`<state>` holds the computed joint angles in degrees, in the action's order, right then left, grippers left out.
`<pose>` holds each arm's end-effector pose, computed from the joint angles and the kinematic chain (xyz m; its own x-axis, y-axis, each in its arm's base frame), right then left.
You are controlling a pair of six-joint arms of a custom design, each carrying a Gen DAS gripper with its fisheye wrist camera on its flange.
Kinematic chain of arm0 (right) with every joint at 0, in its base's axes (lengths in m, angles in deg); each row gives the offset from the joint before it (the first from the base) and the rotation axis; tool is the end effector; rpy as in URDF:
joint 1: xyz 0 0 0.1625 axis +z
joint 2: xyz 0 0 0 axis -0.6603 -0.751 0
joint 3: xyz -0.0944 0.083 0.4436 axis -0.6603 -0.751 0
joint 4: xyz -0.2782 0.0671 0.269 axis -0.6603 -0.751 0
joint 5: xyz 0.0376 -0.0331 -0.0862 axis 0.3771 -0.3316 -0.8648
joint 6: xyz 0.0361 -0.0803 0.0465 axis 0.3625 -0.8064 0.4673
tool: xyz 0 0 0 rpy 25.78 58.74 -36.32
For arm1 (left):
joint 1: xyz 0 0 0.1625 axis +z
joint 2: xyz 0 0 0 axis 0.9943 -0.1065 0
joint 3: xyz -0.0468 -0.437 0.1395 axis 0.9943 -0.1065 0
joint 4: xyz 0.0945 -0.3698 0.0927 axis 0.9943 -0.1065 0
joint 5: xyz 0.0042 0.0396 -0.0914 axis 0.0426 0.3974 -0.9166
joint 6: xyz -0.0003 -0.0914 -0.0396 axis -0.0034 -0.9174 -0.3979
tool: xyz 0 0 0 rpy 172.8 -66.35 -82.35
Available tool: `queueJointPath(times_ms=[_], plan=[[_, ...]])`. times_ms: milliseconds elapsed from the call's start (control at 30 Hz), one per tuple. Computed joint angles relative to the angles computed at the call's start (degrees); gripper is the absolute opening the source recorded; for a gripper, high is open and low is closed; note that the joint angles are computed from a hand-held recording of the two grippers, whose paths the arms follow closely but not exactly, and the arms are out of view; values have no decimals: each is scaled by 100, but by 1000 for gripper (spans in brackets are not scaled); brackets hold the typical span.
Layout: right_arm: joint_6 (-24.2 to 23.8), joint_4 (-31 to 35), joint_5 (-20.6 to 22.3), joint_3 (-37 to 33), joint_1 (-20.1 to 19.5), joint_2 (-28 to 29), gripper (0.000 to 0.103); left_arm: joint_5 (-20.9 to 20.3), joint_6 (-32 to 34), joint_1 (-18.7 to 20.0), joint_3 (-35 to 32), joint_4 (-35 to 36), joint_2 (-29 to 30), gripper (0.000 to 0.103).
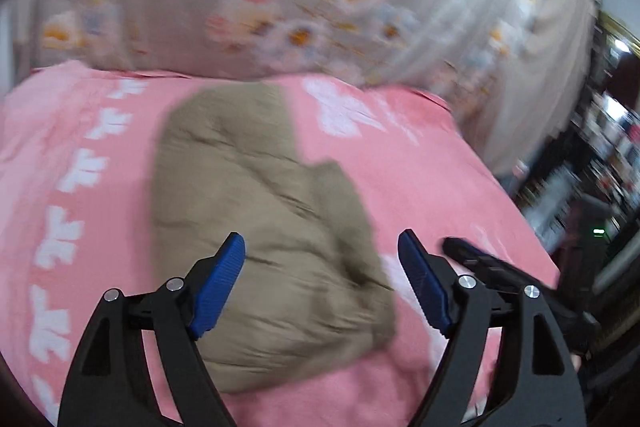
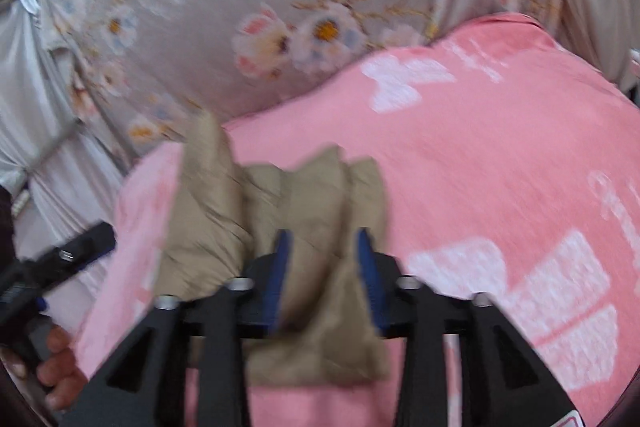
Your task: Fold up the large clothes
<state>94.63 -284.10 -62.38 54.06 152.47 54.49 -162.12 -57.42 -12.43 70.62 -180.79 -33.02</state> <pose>0.3259 -0.6536 0.0315 -0.9183 0.2964 0.2623 -0.0869 0.4955 -0.8643 -0.0972 -0.7765 0.3390 -0.7287 0.5615 -0.3922 0.6830 0.6384 -0.3549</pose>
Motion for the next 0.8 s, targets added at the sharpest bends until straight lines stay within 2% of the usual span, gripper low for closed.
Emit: queueJointPath(times_ms=[67, 133, 267, 400, 433, 467, 500, 533, 600, 700, 800], plan=[[-84, 394, 409, -490, -42, 71, 54, 441, -238, 90, -400, -180, 141, 76], [26, 1154, 752, -1217, -119, 227, 54, 800, -604, 247, -995, 4, 347, 76], [657, 2761, 1373, -2810, -327, 716, 54, 1495, -880, 458, -1671, 6, 641, 76], [806, 4100, 1271, -4548, -330, 1493, 54, 1772, -992, 644, -2051, 102, 785, 76], [820, 4402, 1261, -4858, -330, 1628, 47, 1771, -1003, 653, -2074, 128, 789, 76], [822, 4795, 1277, -5229, -344, 1783, 28, 1767, -999, 661, -2101, 154, 800, 76], [803, 4949, 1230, -5360, -349, 1848, 19, 1750, -988, 655, -2119, 181, 801, 76], [743, 4897, 1239, -5251, -358, 1804, 13, 1717, -968, 639, -2150, 188, 830, 76], [576, 4262, 1103, -4613, -328, 1564, 9, 1604, -844, 599, -2140, 153, 847, 76], [155, 3146, 466, -3596, -233, 1221, 8, 1406, -683, 513, -2152, 194, 896, 76], [123, 2421, 22, -2680, -266, 901, 8, 1221, -571, 372, -2129, 325, 992, 76]])
